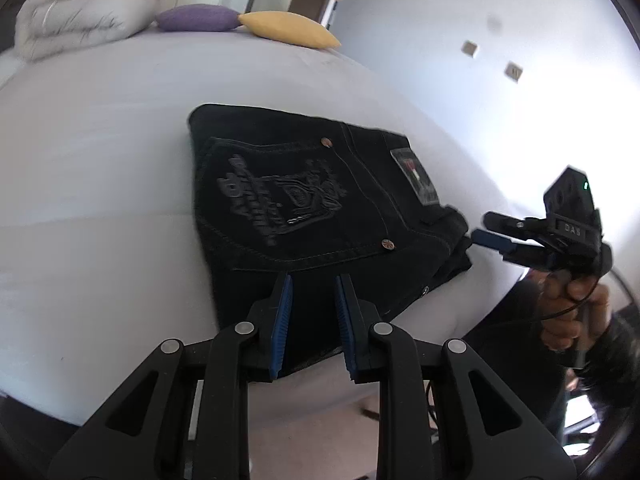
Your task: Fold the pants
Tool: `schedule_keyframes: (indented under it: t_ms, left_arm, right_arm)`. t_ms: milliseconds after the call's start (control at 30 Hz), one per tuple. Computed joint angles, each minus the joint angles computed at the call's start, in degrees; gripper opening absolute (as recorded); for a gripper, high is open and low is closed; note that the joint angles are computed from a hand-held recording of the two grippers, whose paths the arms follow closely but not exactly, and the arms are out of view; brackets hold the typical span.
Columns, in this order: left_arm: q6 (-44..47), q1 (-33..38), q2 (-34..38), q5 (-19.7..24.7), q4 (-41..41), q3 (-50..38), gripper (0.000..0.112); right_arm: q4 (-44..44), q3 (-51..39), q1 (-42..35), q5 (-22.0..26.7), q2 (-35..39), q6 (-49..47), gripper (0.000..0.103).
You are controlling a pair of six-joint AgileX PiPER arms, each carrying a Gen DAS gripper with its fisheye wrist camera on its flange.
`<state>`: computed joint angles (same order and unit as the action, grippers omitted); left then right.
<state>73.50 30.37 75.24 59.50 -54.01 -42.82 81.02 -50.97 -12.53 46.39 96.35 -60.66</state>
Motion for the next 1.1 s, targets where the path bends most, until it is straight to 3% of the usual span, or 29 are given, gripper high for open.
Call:
schedule_keyframes:
  t_ms: [133, 167, 200, 233, 333, 667, 733, 800, 900, 1100]
  left_arm:
    - [-2.91, 4.4, 3.17, 2.97, -0.84, -4.45, 0.028]
    - [-4.1, 5.17, 4.91, 4.06, -1.37, -6.23, 0.05]
    - [-5.33, 5.78, 6.49, 4.89, -2.13, -7.84, 0.081]
    - [-6.08, 6.22, 7.44, 5.13, -2.88, -9.0, 0.089]
    - [-9.41, 4.89, 11.84, 6.36, -3.18, -14.13, 0.091]
    - [-24.77, -6.0, 28.73, 7.31, 5.34, -29.2, 0.09]
    - [-26.19, -7.51, 29.73, 6.76, 6.31, -30.69, 0.081]
    - [-28.1, -8.79, 30.62, 6.77, 8.18, -32.52, 0.052]
    - [-31.11, -10.74, 31.31, 5.71, 10.62, -34.15, 0.043]
    - [-33.39, -12.6, 27.93, 5.3, 11.48, -34.7, 0.023]
  right_arm:
    - [0.07, -3.45, -2.46, 2.45, 1.78, 2.16, 0.061]
    - [-1.18, -5.4, -2.37, 2.76, 3.06, 4.22, 0.061]
    - [-1.71, -7.23, -2.17, 3.57, 4.52, 5.48, 0.061]
    - [-1.89, -8.48, -1.79, 4.37, 5.61, 6.18, 0.061]
    - [-7.12, -16.49, 0.64, 4.49, 11.46, 14.82, 0.062]
    - [-13.74, -36.15, 4.41, 10.67, 25.78, 28.93, 0.059]
    - [-16.28, -40.06, 5.26, 10.96, 28.04, 32.61, 0.047]
    - [-18.39, -43.76, 6.21, 11.46, 30.19, 35.54, 0.038]
    - [-20.81, -46.03, 7.43, 10.9, 31.08, 36.6, 0.027]
    - [-22.4, -41.85, 9.31, 6.27, 25.3, 32.9, 0.02]
